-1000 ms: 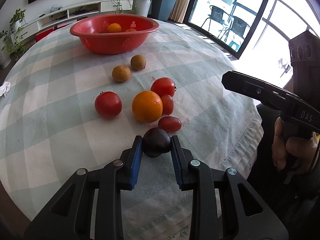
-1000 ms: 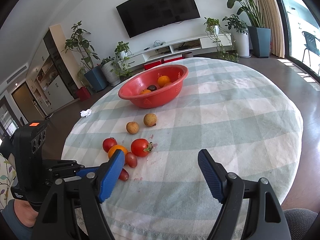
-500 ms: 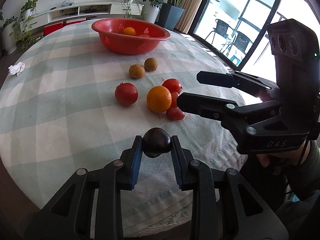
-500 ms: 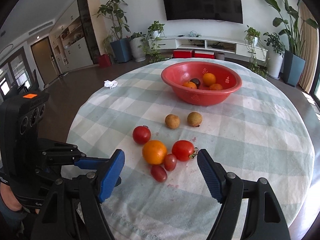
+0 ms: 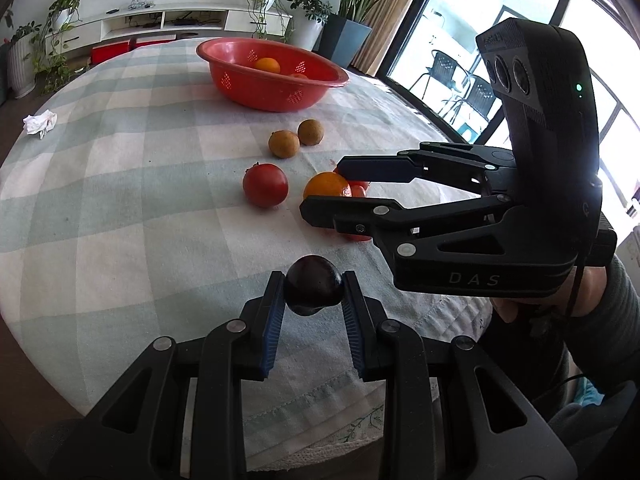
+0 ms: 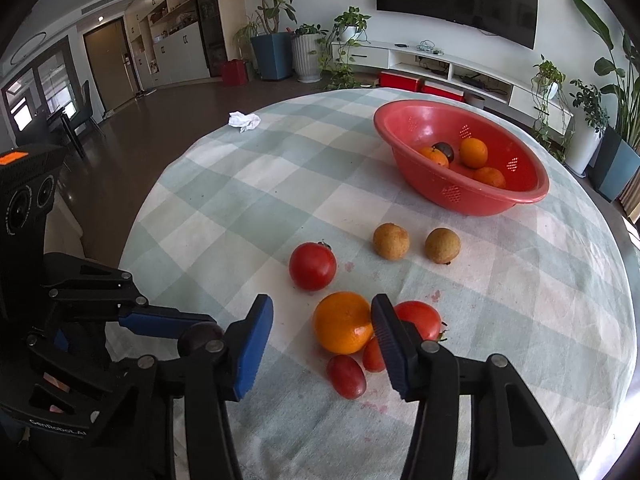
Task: Organize fruits
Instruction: 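Lift the plum with the left tool while the right tool grasps the large orange, then carry the plum in the left tool while the right carries the orange over the bowl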
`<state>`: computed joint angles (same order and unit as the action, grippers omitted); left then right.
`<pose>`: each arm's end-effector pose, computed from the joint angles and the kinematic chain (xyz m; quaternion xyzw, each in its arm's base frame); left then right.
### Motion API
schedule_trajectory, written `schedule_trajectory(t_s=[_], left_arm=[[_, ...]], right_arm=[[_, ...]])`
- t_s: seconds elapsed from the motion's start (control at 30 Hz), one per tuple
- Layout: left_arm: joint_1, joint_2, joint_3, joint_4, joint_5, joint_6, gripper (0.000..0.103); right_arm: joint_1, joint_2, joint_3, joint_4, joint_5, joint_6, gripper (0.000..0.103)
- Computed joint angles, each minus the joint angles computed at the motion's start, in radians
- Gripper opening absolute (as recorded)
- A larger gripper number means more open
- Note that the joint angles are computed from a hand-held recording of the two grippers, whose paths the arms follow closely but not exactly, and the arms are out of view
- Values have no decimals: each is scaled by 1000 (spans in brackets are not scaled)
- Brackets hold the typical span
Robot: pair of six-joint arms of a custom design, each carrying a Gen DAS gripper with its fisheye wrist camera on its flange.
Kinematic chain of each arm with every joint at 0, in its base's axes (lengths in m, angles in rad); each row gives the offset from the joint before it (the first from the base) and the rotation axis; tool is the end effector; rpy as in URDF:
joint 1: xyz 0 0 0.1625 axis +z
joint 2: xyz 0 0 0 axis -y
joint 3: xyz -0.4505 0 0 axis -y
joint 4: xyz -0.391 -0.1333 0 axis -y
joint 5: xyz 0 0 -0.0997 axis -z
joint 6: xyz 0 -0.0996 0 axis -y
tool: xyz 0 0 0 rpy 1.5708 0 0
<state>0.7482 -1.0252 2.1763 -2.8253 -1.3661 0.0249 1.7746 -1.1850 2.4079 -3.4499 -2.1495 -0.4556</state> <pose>-0.2637 -0.4543 0.1038 0.4037 0.9077 -0.0870 0.0741 0.1648 -0.4078 0.2071 0.2068 -0.8882 0.2725 0.3068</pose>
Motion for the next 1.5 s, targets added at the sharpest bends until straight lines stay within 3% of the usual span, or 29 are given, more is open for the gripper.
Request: schedule_trajectory(t_s=[0.17,0.57,0.77,0.93,1.1,1.5], left_arm=[[0,2,0,-3,0,-1,26],[2,5,-1,-4,-2,2,26],[2,4,-1,-5,-1,1,26],[1,6,-1,-4,1,2,26],[1,6,0,-7,1,0,26],[0,5,3,-26,10,-8,26]], right_arm=[[11,11,-16,21,-38,-27,49],[28,30,-52,119,-123,-68,49],[34,48,-52,107,-154,-110,49],[32,53,-52,93,-169,-134,40],[28,39,-47,97,-151,-122,39],[2,-69,15,63,15,-15,39]])
